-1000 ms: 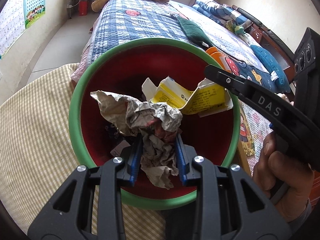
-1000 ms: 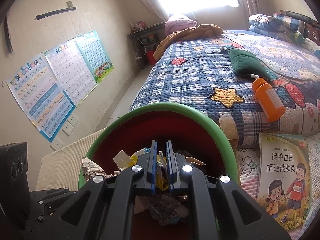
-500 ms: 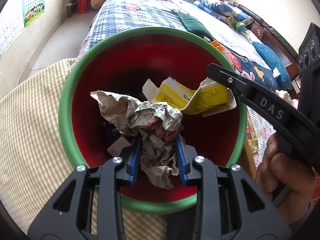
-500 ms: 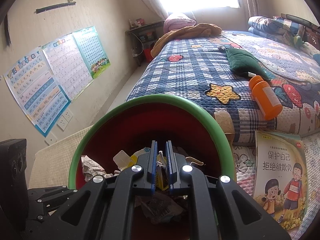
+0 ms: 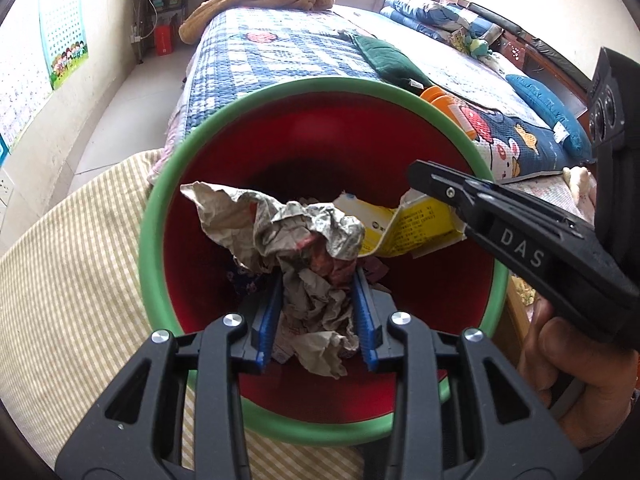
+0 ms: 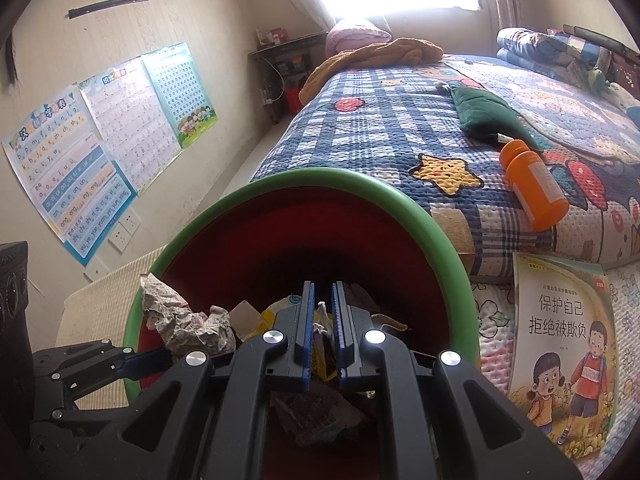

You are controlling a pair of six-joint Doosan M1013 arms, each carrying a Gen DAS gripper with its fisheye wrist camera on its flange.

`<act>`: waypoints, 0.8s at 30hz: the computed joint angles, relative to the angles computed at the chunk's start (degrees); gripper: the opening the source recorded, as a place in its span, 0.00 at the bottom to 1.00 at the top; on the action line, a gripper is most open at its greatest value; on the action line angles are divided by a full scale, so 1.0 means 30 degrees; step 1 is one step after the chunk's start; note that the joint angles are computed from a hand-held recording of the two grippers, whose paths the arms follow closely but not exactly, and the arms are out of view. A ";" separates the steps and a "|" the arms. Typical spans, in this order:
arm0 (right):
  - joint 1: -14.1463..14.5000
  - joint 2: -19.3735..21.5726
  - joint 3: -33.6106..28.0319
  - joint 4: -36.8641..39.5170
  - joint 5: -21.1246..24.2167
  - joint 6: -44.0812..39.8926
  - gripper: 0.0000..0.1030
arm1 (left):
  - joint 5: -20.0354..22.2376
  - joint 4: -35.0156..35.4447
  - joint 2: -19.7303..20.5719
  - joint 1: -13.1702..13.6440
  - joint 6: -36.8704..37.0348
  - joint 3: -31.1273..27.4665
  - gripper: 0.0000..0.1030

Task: Collect trash
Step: 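Carry the paper and carton over the red bin with both grippers, then open both grippers to drop the paper and carton into the bin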

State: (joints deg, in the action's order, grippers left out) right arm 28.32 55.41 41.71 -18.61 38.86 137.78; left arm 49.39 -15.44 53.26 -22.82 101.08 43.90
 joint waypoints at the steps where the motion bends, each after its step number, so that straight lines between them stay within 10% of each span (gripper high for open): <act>1: -0.0010 0.0032 -0.0058 0.0145 0.0073 -0.0137 0.09 | -0.0123 0.0364 -0.0035 -0.0030 -0.0032 0.0035 0.31; 24: 0.0060 0.1319 -0.2803 0.1084 0.3095 -0.3275 0.22 | -0.1441 0.3061 -0.0245 -0.0362 0.1682 0.0087 0.41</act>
